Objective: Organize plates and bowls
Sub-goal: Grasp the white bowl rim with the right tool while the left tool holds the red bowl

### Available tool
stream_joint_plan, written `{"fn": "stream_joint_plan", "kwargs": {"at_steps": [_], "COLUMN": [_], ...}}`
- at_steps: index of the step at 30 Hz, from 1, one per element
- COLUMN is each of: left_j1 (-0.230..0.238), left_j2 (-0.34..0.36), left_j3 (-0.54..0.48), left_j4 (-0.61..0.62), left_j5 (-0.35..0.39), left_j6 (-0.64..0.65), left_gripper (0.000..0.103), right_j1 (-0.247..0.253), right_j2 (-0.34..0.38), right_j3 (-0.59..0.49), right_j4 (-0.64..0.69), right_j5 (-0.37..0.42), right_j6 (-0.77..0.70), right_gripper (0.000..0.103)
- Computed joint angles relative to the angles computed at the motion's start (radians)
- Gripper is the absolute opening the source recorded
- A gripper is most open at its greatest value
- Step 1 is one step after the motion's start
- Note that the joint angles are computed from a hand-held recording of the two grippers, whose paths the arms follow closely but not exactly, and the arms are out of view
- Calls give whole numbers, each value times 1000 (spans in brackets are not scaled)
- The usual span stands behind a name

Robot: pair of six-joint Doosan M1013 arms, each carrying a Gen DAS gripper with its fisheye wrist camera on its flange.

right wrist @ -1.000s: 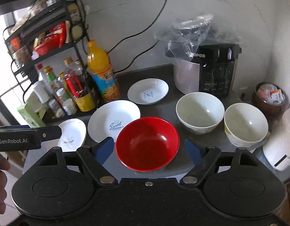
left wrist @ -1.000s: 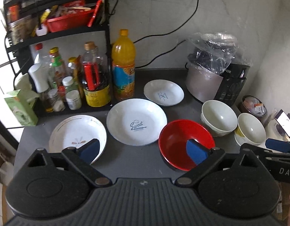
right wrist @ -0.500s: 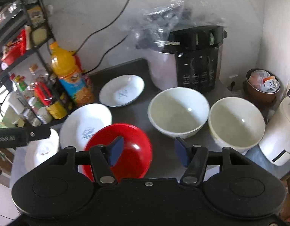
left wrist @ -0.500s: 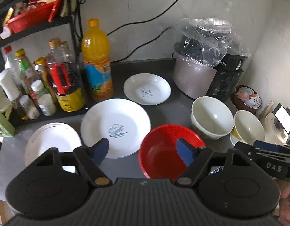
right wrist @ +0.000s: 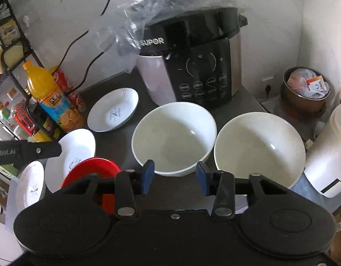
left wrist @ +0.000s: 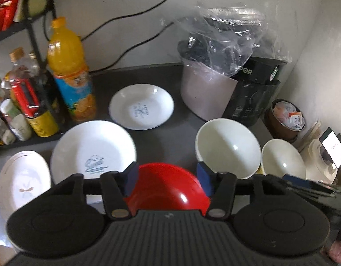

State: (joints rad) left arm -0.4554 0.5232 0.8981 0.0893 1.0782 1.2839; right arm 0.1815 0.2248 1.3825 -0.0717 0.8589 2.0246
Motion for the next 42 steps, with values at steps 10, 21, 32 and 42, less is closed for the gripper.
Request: {"fn": "stream_joint_plan", "kwargs": {"at_steps": [10, 21, 32, 42], "left_j1": [-11, -12, -12, -10], "left_j2": [85, 188, 289, 398], "left_j3": [-90, -209, -342, -506], "left_j4": [-11, -21, -54, -64], "left_j5": [24, 128, 213, 350], "left_j6": [-26, -59, -50, -69], "left_gripper": [49, 32, 31, 8], "right_j1": [-45, -68, -77, -76], "right_j2": [30, 80, 112, 138], "right_j3": [7, -17, -64, -115], "right_j4": [130, 215, 194, 185], "right_j5": [-24, 48, 90, 171], "right_j6": [-73, -67, -37, -10], "right_gripper": [25, 17, 20, 27]}}
